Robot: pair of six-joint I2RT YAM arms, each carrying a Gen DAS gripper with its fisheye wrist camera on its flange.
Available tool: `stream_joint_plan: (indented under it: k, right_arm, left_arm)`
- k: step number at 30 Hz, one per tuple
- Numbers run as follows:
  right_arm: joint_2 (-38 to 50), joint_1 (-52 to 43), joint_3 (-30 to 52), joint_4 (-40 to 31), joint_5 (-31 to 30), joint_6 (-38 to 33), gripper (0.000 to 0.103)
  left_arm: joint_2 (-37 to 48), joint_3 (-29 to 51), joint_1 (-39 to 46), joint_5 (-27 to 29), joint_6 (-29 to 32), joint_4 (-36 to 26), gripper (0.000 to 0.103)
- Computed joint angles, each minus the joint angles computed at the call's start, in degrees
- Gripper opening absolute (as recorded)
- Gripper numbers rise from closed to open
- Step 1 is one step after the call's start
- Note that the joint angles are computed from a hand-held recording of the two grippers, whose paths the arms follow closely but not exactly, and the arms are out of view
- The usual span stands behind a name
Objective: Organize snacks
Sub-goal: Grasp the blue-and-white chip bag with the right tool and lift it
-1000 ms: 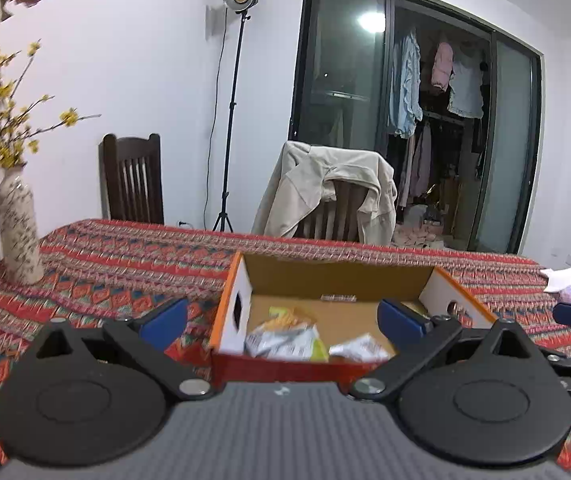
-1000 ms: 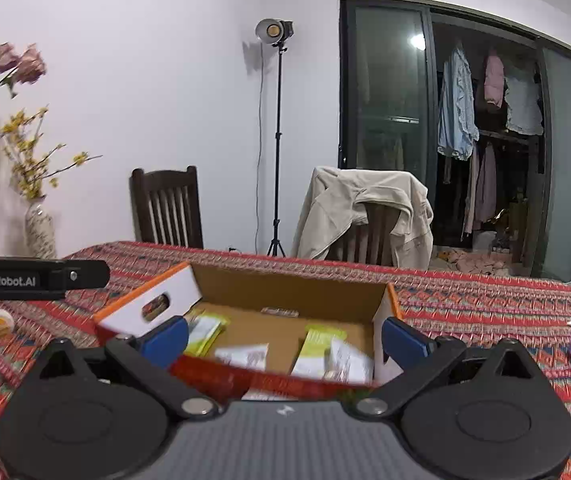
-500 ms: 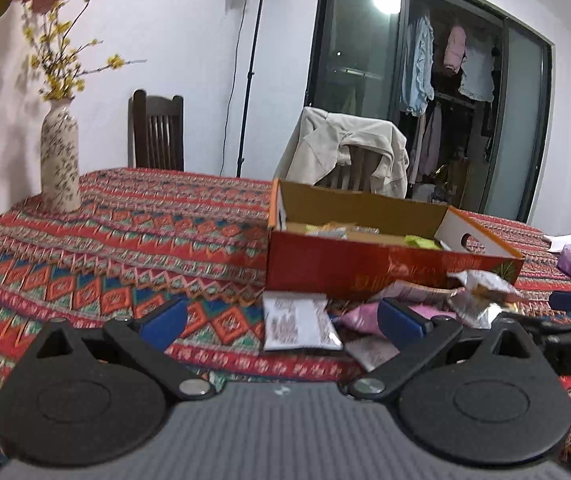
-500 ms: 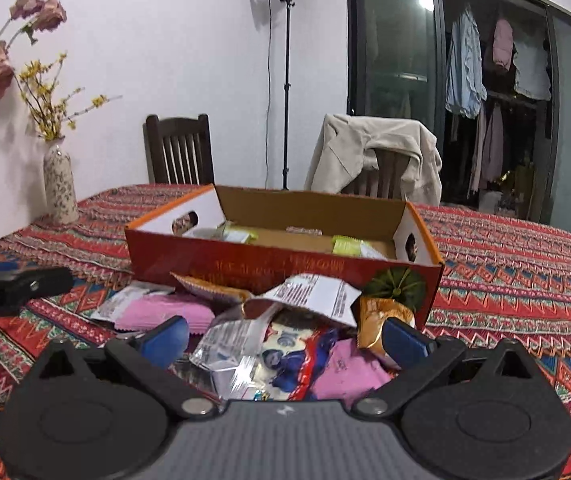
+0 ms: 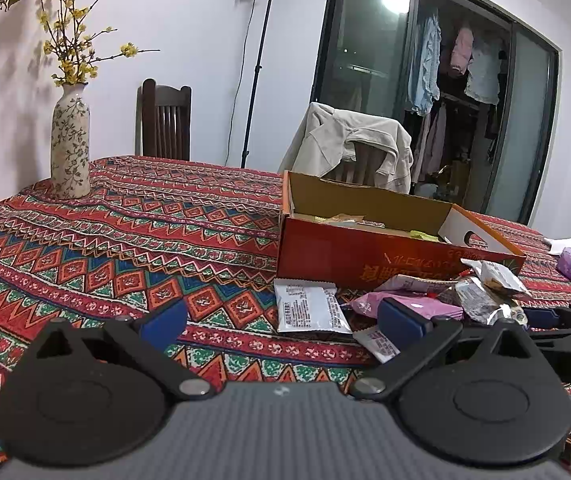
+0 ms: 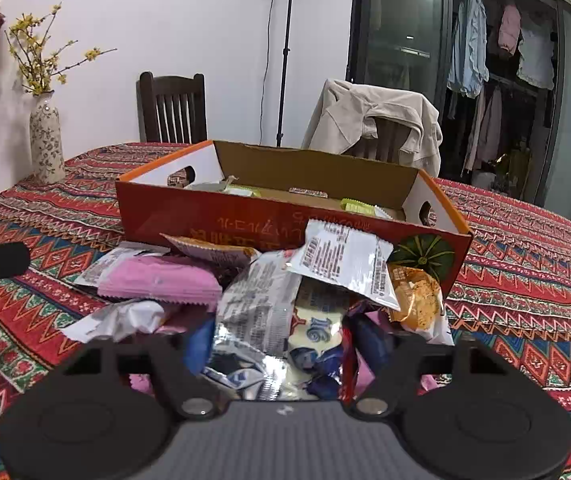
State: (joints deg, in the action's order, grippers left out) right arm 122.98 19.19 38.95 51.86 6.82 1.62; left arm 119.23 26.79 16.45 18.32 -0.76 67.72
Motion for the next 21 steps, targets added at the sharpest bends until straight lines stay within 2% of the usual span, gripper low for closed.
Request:
stream_joint_plan:
  k: [4, 9, 12, 21]
  right_arm:
    - [-2.45, -1.78, -3.80, 3.36, -3.95, 1.84, 0.064]
    - [-6.82, -6.91, -9.34, 8.68, -14.73, 7.26, 0.064]
    - [-8.78, -10.08, -10.44, 9.06, -21.34, 10.83, 0.064]
    - [-8.05, -12.88, -12.64, 14.46, -26.52, 13.48, 0.064]
  left_arm:
    - [-0.37, -0.50, -0.18, -0.15, -0.20, 0.29, 0.103]
    - [-0.98, -0.77, -1.08, -0.87, -0.16, -0.29, 0.103]
    - [-1.38, -1.24, -1.57, -1.16, -0.23, -0.12, 0.103]
    - [-2.51, -2.19, -2.58, -2.61, -0.03, -0.45, 0.103]
